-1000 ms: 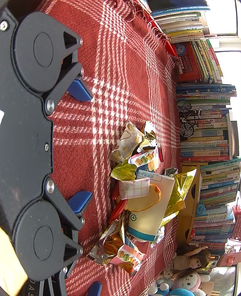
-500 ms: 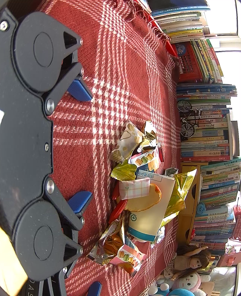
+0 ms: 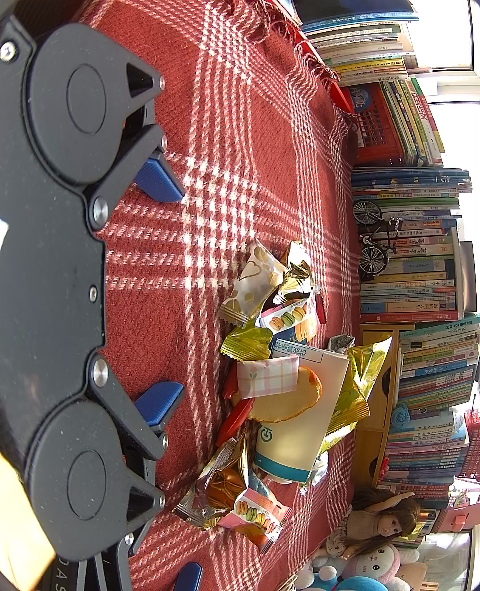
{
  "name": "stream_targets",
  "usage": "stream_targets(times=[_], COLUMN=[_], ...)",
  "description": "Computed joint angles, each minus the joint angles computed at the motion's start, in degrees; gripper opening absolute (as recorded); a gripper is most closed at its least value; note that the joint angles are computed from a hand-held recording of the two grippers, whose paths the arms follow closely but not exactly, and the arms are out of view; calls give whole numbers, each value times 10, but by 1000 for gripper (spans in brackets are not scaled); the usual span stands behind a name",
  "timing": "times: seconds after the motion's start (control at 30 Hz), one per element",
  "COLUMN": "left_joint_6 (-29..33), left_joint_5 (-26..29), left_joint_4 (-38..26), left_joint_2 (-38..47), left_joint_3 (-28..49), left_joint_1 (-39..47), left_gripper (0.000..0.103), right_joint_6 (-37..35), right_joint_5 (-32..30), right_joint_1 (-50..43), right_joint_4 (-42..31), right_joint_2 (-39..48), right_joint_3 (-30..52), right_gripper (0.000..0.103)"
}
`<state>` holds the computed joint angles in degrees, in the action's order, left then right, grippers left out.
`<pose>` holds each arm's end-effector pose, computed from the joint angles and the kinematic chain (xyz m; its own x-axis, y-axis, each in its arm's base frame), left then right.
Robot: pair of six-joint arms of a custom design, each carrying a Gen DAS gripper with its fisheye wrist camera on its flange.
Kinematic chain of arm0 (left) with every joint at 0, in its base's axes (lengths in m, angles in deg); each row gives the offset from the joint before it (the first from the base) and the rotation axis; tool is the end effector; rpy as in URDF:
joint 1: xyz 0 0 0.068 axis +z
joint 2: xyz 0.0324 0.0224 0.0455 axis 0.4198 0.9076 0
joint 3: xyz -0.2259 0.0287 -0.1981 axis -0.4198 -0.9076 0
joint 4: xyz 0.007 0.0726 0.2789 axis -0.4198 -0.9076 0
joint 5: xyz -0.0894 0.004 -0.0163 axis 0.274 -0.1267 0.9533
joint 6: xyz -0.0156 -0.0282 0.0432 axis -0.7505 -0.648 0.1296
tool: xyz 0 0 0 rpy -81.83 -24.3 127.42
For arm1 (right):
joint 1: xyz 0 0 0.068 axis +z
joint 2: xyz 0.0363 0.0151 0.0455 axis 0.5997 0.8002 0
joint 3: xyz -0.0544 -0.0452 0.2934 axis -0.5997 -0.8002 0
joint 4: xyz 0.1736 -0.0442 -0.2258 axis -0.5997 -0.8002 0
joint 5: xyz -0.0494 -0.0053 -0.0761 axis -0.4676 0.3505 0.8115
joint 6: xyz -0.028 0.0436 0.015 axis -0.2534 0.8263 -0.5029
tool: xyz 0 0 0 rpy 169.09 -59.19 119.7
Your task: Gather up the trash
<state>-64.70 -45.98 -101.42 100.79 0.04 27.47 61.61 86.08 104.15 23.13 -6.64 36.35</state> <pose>0.2277 -0.0008 0.2667 -0.5537 0.2477 -0.7950 0.3766 0.9260 0.0262 0.1290 0.2323 0.2586 -0.5384 0.1340 -0.8320 0.2493 0.9684 -0.0054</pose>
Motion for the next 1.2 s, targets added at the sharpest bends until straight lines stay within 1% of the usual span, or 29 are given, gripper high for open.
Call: stream_targets(times=[0.37,0.5,0.57,0.63,0.73,0.8,0.9,0.97,1.0,1.1,1.17,1.2], left_joint_6=[4,18,29,31,33,30,16,10,8,2,-7,-11], left_joint_5=[10,35,52,55,73,99,142,159,160,151,147,146], left_joint_4=[6,12,14,16,-1,-16,-26,-28,-30,-40,-46,-48], left_joint_2=[0,4,-3,-3,4,12,19,28,34,64,85,99], left_joint_3=[-3,-7,-12,-12,1,16,36,49,57,88,108,118], left_joint_1=[5,21,34,35,43,53,70,75,75,71,70,69], left_gripper=[103,103,103,103,103,101,99,96,95,86,78,76], right_joint_6=[1,4,-7,-24,-41,-46,-51,-60,-67,-88,-101,-108], right_joint_5=[7,7,0,-8,-17,-18,-11,-8,-7,2,10,13], right_joint_1=[3,4,0,-5,-11,-10,-3,1,2,5,8,7], right_joint_4=[8,7,11,20,27,29,33,39,43,53,58,62], right_joint_2=[-4,-4,-8,-15,-22,-25,-29,-31,-32,-33,-33,-32], right_joint_3=[-8,-9,-9,-11,-11,-11,-12,-11,-12,-10,-6,-4], right_gripper=[103,103,103,103,103,103,97,93,91,85,81,79])
